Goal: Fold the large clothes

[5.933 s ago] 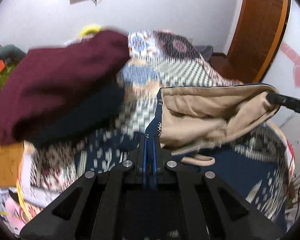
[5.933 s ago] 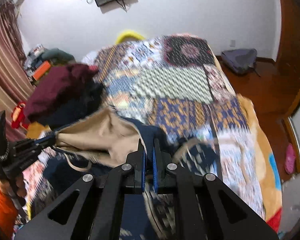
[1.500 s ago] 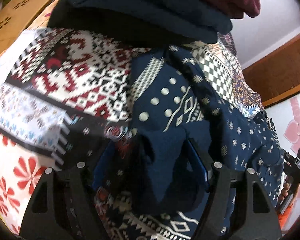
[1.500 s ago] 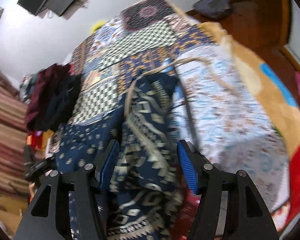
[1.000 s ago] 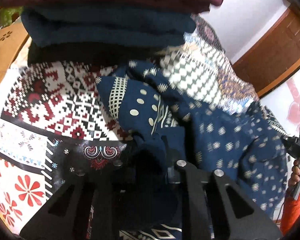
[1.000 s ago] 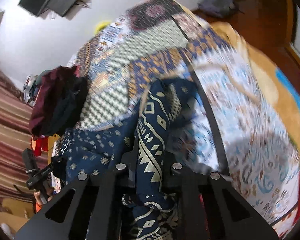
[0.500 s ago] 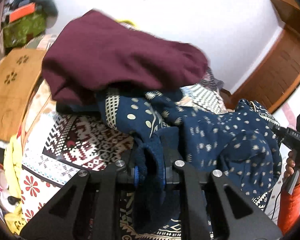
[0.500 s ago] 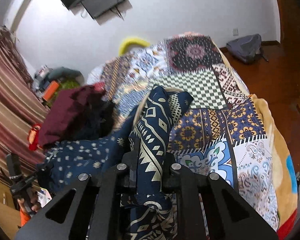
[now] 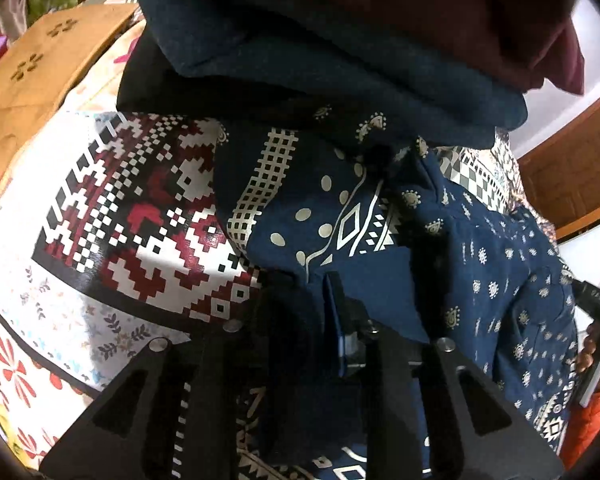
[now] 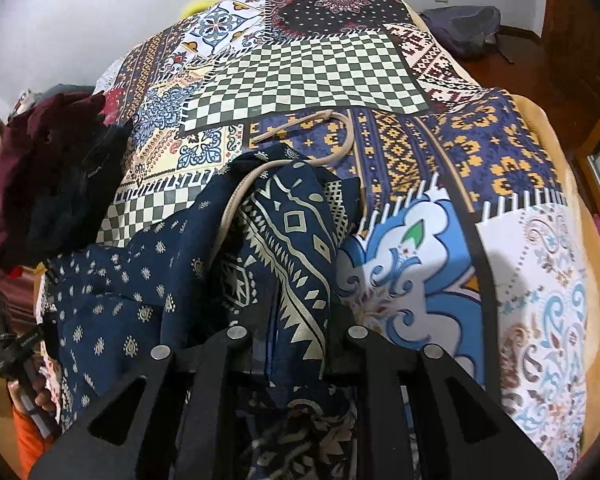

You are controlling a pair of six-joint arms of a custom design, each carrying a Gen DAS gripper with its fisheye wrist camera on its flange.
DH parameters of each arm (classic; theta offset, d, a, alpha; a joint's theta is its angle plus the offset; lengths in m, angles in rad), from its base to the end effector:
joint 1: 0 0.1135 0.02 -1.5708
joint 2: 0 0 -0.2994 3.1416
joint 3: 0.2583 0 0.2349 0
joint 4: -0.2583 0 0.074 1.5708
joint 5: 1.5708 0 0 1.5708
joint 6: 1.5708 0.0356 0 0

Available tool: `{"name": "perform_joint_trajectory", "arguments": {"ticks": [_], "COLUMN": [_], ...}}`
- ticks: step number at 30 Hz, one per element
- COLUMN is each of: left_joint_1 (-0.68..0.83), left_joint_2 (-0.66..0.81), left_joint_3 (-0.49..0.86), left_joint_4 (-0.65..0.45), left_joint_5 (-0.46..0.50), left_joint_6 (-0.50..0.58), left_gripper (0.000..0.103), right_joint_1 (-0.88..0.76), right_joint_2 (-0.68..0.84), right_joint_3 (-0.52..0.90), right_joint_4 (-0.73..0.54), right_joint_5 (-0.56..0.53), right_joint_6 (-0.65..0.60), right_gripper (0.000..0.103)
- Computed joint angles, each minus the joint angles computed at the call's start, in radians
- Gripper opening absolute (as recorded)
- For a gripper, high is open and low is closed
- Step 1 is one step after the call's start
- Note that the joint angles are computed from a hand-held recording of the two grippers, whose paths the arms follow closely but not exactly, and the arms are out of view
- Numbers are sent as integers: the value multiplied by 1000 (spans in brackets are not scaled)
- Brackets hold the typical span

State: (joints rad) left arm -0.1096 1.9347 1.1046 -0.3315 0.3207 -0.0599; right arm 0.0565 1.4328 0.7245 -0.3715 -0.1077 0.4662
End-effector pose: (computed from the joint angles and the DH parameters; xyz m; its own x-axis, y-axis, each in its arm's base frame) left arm 0.3636 -0.0513 0.1673 -0.9240 0.0445 -0.3798 0.1735 0.9339 -0.3125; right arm 0.2413 0.0175 0.2114 -0.8345 0.4004 -0.3786 0.3004 0.9065 0.2966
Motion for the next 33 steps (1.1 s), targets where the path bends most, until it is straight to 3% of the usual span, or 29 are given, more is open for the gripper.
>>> {"name": "perform_joint_trajectory", "arguments": {"ticks": [5,9,14,18,20,21,26,28,33], "left_joint_1": [-53,-86,-74,-59,-53,-47,-48,-35,28], "left_joint_2": [-79,-158,-295,-423,-463,-500,-647,-676,-736], "left_joint_3": [-32,-58,-96,-126,-126,-134,-184,-196,-253], "left_joint_4": [-22,-36,-67,-112,-137,-152,-205,-235,-316], "left_joint_5": [-111,-192,-189,-154,-141,-133,-138,-119,-51], "left_joint_6": [42,78,120,135,143,154,187,199,240], "left_gripper": [28,28,28,29,32,37,59,65,69], "right_joint_1": [113,136,185,304,360,394,656,764,960], "right_joint_2": [-108,-224,-361,-452,-488,-511,-574,-578,-578], "right_joint_3": [40,60,65,83,92,96,127,132,86], "right_joint_4": [-110,-199,-291,-384,-426,-451,-612,-680,-753], "right_joint_5": [195,220,243,335,369,391,576,628,666], "right_joint_6": [-2,1,48,120,153,176,360,446,659], "right_gripper": [17,18,27,33,40,47,61,62,62]}}
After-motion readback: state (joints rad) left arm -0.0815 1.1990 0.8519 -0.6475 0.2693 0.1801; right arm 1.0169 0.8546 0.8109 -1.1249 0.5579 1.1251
